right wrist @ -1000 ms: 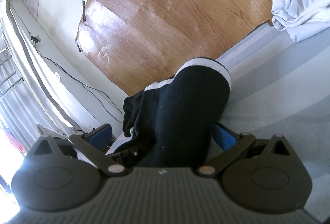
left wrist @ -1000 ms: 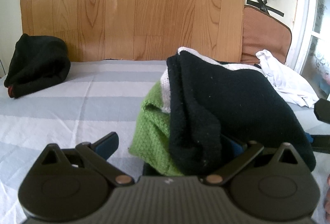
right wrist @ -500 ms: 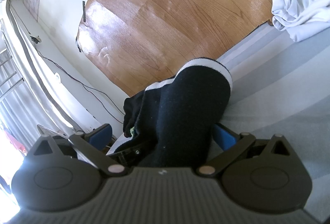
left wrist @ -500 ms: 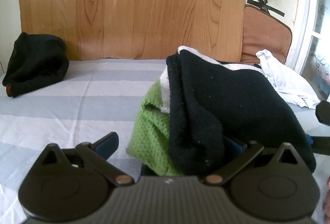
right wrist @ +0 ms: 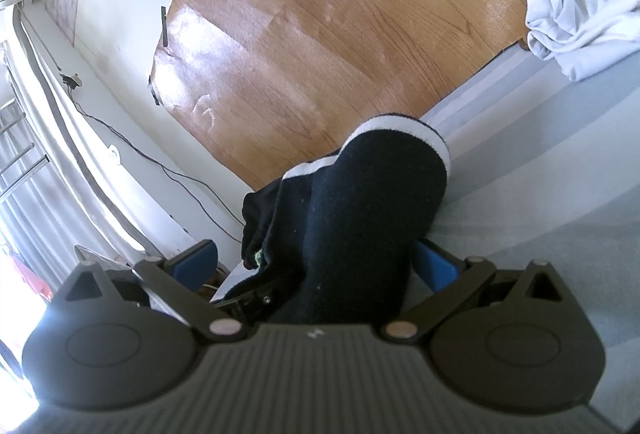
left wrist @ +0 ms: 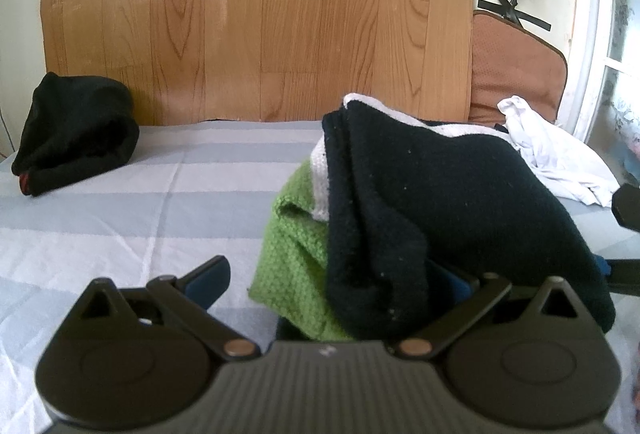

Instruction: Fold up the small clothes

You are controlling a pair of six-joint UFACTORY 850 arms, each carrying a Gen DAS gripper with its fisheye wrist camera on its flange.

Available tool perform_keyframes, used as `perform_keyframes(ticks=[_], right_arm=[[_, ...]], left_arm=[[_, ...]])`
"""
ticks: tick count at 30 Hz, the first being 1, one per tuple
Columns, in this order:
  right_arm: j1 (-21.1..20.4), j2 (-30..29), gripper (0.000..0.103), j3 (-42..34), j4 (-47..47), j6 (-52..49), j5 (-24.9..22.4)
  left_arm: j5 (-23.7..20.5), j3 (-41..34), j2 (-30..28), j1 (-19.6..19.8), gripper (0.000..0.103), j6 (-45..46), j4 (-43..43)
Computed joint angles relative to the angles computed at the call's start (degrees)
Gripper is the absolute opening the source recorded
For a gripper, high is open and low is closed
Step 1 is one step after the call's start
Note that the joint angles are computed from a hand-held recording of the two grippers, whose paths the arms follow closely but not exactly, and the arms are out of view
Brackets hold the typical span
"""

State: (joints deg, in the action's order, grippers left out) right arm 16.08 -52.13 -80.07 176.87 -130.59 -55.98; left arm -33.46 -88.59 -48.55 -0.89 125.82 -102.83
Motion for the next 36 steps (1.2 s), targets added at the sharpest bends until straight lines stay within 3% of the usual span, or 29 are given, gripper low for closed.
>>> perform_keyframes(ticks=[5, 36], right_arm=[[0.0, 0.0, 0.103, -0.2, 0.2, -0.3, 0.5], [0.2, 0.0, 0.103, -0.3, 0.8, -0.6, 0.6]], left_arm=[[-0.2, 0.7, 0.4, 0.1, 0.103, 2.7, -1.9], [-1.4, -2.4, -1.3, 0.6, 0.103, -6.2, 5.4]])
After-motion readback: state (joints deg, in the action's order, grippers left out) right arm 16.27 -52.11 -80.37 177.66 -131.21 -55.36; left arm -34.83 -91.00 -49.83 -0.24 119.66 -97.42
